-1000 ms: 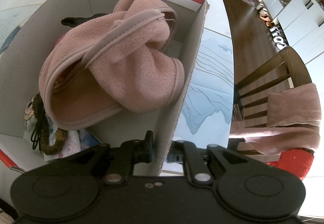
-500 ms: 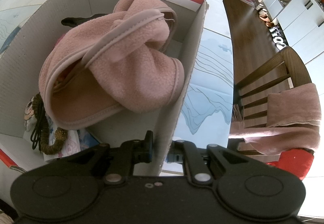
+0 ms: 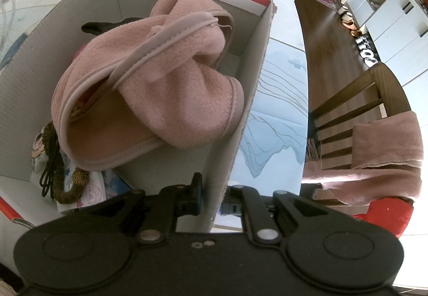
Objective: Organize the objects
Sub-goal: 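Lift the white cable with the left gripper and carry it over the box, then lower the white cable onto the pink fleece and open the left gripper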
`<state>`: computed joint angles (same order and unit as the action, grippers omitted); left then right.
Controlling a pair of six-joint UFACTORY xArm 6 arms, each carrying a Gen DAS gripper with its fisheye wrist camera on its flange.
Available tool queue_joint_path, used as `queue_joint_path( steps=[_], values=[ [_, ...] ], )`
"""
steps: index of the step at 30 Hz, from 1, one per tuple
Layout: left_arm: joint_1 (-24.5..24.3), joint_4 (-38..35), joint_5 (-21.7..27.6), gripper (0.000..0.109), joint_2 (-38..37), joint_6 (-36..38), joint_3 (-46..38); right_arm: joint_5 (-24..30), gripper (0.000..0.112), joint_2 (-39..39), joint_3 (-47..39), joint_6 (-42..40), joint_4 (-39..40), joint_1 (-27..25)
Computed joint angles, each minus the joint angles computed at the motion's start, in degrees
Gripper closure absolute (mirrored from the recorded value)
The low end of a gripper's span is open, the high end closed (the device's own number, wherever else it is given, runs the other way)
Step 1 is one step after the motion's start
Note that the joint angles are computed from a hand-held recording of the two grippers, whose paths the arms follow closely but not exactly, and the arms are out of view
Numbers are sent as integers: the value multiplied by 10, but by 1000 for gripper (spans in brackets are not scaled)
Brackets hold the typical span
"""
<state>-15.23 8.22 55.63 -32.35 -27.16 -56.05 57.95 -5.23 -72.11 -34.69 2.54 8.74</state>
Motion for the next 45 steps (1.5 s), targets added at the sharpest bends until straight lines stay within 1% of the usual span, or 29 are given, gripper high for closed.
queue_joint_path(
  steps=[8, 13, 15, 19, 27, 34, 45],
  values=[
    [-41, -30, -36, 105, 68, 38, -58, 0, 103, 0, 0, 0, 0, 0],
    [-74, -44, -48, 105, 109, 70, -82, 3, 103, 0, -1, 0, 2, 0],
    [-88, -34, -53, 105, 127, 77, -90, 2, 103, -1, 0, -1, 2, 0],
    [-102, -44, -66, 105, 155, 110, -93, 3, 103, -1, 0, -1, 4, 0],
    [-111, -62, -75, 105, 195, 130, -98, 2, 103, -1, 0, -4, 6, -2],
    [-104, -114, -61, 104, 231, 154, -104, 2, 103, -1, 0, -4, 5, -2],
    [-96, -134, -42, 103, 244, 158, -107, 1, 103, -1, 1, -3, 6, -2]
  ],
)
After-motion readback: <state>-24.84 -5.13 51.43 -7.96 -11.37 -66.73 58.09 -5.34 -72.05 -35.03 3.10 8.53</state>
